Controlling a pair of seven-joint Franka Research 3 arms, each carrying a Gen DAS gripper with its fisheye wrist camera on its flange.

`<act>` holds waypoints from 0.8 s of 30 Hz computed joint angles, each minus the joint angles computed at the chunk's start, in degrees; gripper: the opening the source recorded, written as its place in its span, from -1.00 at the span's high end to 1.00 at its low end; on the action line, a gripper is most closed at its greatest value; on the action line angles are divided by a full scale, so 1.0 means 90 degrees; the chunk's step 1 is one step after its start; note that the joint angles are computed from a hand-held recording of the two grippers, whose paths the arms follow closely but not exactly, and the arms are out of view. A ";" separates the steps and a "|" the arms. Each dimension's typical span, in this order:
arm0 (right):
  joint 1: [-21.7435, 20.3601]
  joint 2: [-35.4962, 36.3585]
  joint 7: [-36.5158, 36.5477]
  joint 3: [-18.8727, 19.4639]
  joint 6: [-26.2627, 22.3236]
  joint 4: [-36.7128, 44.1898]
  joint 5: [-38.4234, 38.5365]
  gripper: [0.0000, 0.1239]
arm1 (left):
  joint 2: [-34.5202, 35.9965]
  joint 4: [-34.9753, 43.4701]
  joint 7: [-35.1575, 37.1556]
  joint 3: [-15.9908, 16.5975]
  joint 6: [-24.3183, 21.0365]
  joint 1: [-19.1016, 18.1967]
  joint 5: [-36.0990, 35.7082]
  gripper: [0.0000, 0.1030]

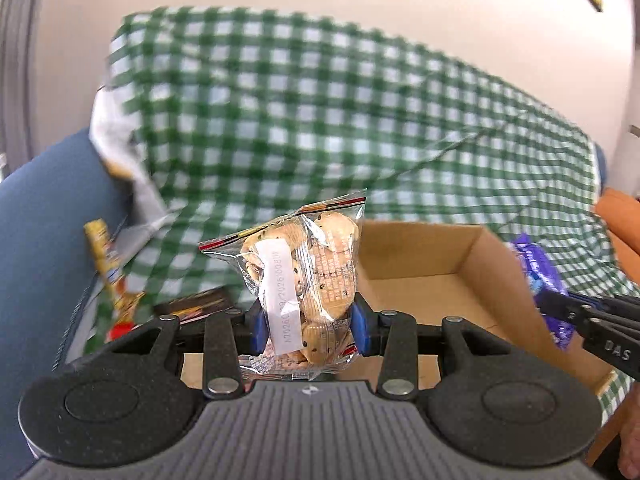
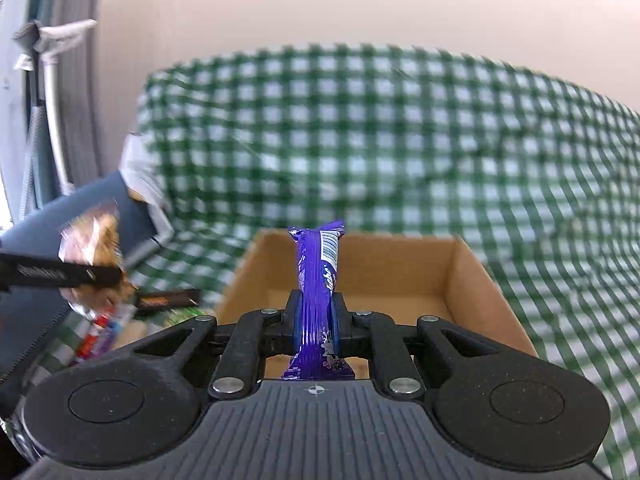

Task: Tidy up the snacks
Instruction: 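Lift the purple chocolate bar and cookie bag toward the cardboard box with both tools, then lower both snacks into the box and open both tools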

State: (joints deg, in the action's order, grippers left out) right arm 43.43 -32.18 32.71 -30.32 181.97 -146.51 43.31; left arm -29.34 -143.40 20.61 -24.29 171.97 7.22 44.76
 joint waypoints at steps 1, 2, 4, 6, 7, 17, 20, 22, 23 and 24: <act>0.0114 -0.0045 -0.0070 -0.0096 0.0114 -0.0030 0.0013 0.77 | 0.0013 0.0045 -0.0126 -0.0162 0.0116 0.0137 0.0121 0.13; 0.0216 -0.0104 -0.0131 -0.0221 0.0156 -0.0054 -0.0027 0.77 | 0.0057 0.0113 -0.0254 -0.0328 0.0252 0.0314 0.0259 0.13; 0.0127 -0.0076 -0.0102 -0.0241 0.0181 -0.0099 -0.0157 0.77 | 0.0102 0.0234 -0.0557 -0.0708 0.0496 0.0674 0.0501 0.13; -0.0020 -0.0070 -0.0027 -0.0208 0.0158 -0.0148 -0.0251 0.77 | 0.0100 0.0319 -0.0806 -0.1047 0.0718 0.0994 0.0679 0.13; -0.0057 -0.0110 -0.0013 -0.0210 0.0179 -0.0190 -0.0290 0.77 | 0.0116 0.0368 -0.0872 -0.1194 0.0815 0.1130 0.0734 0.13; -0.0317 0.0100 0.0687 -0.0316 0.0468 -0.0233 -0.0789 0.77 | -0.0113 0.0542 -0.0619 -0.2601 0.1649 0.2352 0.0575 0.13; -0.0356 0.0168 0.0930 -0.0331 0.0529 -0.0230 -0.0918 0.77 | -0.0123 0.0519 -0.0408 -0.2774 0.1721 0.2413 0.0379 0.13; -0.0369 0.0188 0.1068 -0.0331 0.0598 -0.0262 -0.1034 0.77 | -0.0100 0.0523 -0.0267 -0.2882 0.1738 0.2462 0.0239 0.13; -0.0364 0.0200 0.1134 -0.0341 0.0633 -0.0275 -0.1103 0.77 | -0.0090 0.0526 -0.0201 -0.2932 0.1739 0.2477 0.0162 0.13; -0.0375 0.0209 0.1206 -0.0335 0.0655 -0.0287 -0.1175 0.77 | -0.0075 0.0530 -0.0139 -0.2992 0.1759 0.2509 0.0086 0.13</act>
